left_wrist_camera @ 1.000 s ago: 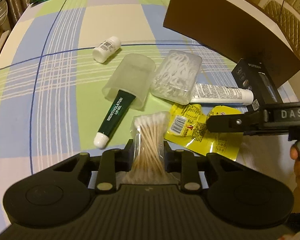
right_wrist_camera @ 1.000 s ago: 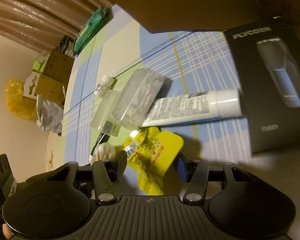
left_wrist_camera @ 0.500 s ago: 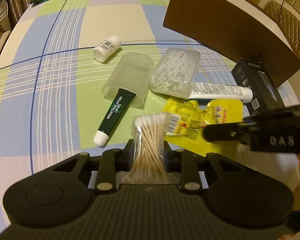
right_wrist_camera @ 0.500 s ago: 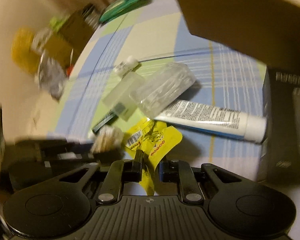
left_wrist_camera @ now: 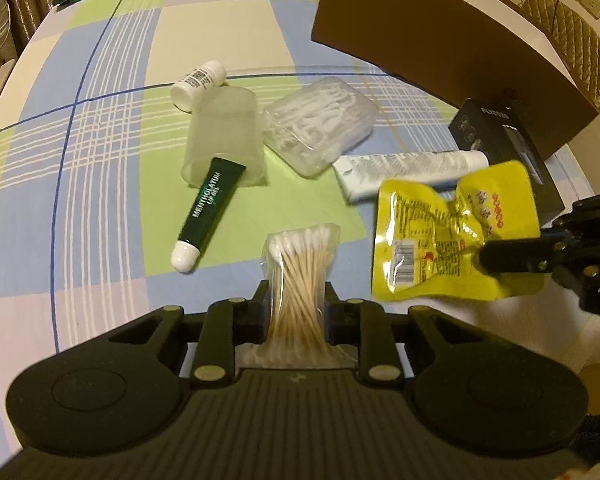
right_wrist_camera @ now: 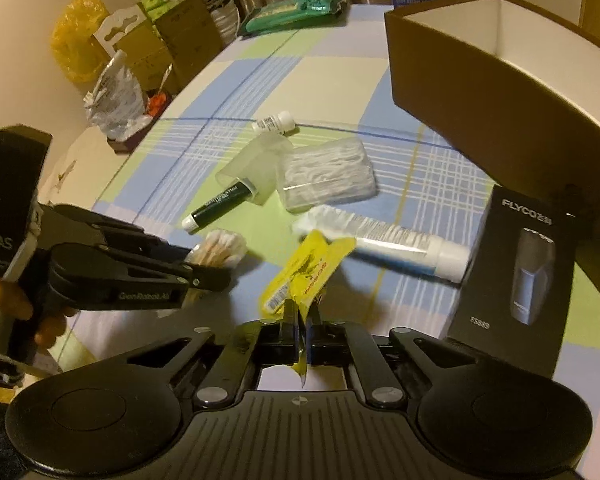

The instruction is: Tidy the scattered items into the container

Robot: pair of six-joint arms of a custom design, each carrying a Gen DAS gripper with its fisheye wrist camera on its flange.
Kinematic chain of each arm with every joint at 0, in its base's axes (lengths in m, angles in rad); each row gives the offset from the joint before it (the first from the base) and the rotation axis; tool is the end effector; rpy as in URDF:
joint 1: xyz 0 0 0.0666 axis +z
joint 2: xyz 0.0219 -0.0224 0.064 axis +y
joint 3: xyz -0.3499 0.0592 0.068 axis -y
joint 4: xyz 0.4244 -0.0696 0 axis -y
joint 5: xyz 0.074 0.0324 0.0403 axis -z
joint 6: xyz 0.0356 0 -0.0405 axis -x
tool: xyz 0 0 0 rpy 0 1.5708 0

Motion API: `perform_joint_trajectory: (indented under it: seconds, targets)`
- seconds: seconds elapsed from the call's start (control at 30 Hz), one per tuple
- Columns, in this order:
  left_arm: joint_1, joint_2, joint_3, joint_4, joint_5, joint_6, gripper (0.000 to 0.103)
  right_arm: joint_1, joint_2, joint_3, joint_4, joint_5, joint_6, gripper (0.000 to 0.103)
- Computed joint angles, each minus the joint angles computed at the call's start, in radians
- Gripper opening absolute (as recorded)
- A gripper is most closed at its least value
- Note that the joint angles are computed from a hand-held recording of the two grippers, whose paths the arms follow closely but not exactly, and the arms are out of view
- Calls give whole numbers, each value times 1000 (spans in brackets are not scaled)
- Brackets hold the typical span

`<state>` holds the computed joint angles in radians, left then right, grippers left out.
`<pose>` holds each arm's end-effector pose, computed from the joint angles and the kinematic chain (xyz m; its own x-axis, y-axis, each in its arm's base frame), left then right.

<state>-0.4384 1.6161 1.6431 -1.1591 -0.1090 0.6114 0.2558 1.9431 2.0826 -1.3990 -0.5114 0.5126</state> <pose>0.5232 -0.2414 0.3894 -0.8894 -0.2132 -0.4043 -0.1592 0.9737 -0.1632 0.6388 0.1847 0.3907 -0.6233 -0.6051 -0.4954 -0.7704 0.5841 0.2558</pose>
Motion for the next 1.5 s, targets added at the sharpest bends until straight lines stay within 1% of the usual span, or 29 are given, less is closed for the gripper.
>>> perform_joint_trajectory:
  seconds: [0.33, 0.53, 0.77, 1.2, 1.5]
  targets:
    - [-28, -12, 18, 17, -27, 8, 19, -40, -60, -45, 52, -10, -22, 0]
    - [-44, 11, 76, 26, -43, -12, 19, -60, -87, -68, 85, -10, -37, 0]
    - [-62, 65, 170, 15, -49, -47, 19, -87, -106, -74, 119, -17, -61, 0]
    - [-68, 179, 362, 8, -66, -132, 19, -133, -87, -4, 175, -31, -112, 0]
    - [-59, 288, 543, -12, -72, -189, 19, -153, -40, 93, 216, -39, -158, 0]
